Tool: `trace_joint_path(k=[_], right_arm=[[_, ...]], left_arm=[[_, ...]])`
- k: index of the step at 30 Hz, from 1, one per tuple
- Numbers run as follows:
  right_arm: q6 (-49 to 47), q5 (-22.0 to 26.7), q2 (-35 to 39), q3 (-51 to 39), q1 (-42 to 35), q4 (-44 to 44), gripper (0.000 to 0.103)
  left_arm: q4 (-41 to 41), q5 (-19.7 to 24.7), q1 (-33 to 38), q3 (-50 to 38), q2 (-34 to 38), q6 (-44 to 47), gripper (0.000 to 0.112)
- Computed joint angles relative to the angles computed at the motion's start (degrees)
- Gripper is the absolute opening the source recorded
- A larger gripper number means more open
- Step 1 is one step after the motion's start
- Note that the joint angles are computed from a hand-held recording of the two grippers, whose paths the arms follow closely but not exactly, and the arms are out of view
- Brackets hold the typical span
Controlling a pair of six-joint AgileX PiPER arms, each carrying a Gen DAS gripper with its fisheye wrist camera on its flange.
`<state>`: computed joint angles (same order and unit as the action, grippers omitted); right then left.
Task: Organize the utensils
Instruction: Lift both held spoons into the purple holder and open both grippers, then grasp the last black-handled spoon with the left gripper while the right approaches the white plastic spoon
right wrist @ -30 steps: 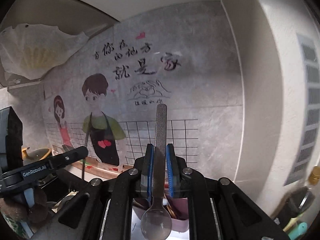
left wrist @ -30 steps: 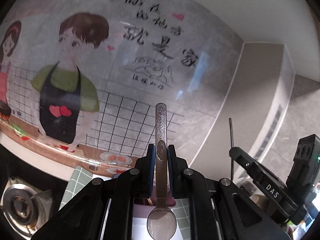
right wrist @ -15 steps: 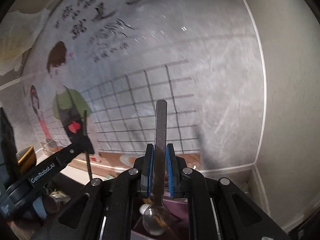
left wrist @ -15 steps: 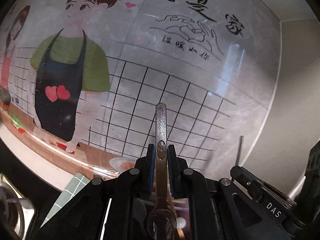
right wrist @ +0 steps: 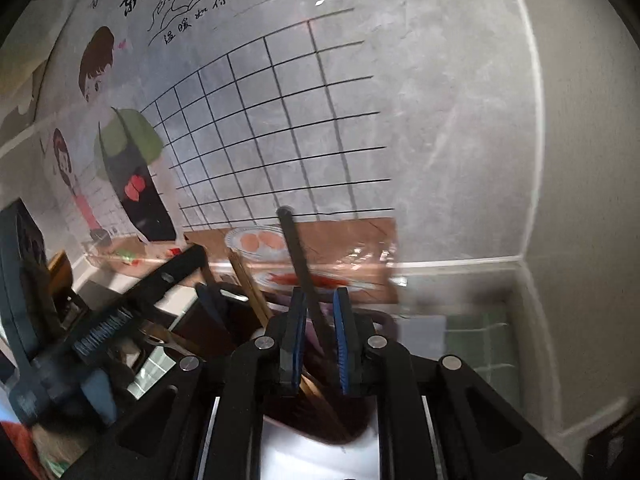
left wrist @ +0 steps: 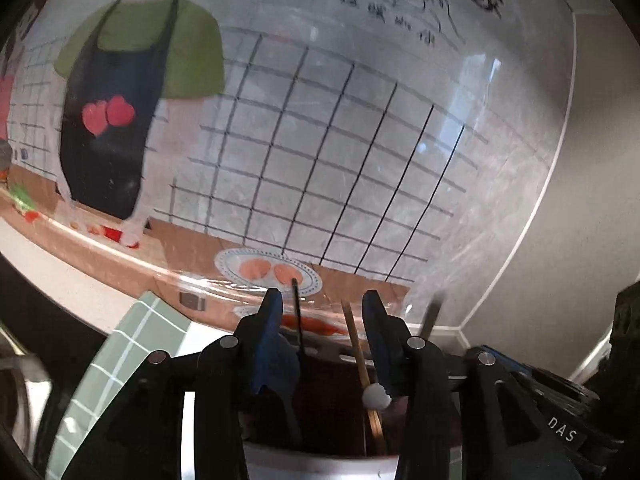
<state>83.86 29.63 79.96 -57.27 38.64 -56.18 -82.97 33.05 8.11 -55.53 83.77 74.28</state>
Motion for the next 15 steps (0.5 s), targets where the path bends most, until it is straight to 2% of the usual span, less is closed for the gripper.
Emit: trace_joint_path(k=[3, 7, 10, 12, 15], right_arm=[[-4.0, 3.8, -4.1, 1.3, 2.3, 4.2, 0.027], [-8.9, 9.4, -8.2, 1.7, 6.4, 10.4, 0.029], [-11.2, 13.5, -9.7, 2.1, 10.8, 15.0, 0.030], [-14.7, 13.4, -9.3, 2.1, 11.6, 20.0, 0.034], [-17.9, 11.8, -6.6, 3.2, 13.8, 26.3, 0.034]], left_arm=[[11.3, 5.3, 4.6, -1.3, -3.8, -9.3, 0.047], [23.6, 15.2, 12.0, -2.6, -8.1, -16.7, 0.055], [28.5, 22.2, 18.2, -1.9, -11.1, -16.3, 0.058], [30.8, 26.2, 23.0, -0.4, -13.1, -14.3, 0.060], [32.6, 31.6, 31.9, 2.9, -14.7, -9.8, 0.062]])
